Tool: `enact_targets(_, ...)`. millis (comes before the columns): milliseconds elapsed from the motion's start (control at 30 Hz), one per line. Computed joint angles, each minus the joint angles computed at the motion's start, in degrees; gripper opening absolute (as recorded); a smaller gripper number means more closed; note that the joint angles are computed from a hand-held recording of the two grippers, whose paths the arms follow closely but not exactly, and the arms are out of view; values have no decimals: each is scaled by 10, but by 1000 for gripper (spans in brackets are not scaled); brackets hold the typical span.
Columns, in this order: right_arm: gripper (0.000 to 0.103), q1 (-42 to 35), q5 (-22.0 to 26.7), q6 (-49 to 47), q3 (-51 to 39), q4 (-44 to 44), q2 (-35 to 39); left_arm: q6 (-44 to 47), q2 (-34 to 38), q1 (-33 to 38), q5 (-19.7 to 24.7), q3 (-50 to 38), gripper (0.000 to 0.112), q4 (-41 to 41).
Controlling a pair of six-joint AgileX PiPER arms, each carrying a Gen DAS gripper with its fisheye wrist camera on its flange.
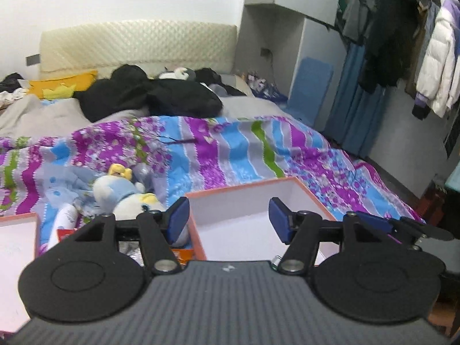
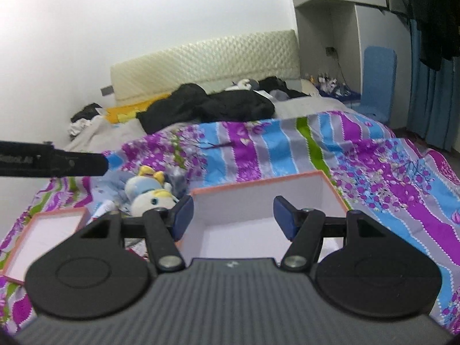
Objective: Organize snacks
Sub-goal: 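Open both tools to drop the snacks into the pink box, then move both tools back toward the snack pile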
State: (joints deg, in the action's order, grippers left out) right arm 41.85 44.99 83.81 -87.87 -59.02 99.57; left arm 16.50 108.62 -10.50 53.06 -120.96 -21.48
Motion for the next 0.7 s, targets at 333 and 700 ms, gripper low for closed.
enact_targets(333, 64, 78, 33, 49, 4, -69, 1, 82, -115, 52, -98, 210, 67, -47)
enact_targets(700, 64, 160, 71, 137, 24, -112, 25, 194, -212, 145, -145, 415, 68, -157)
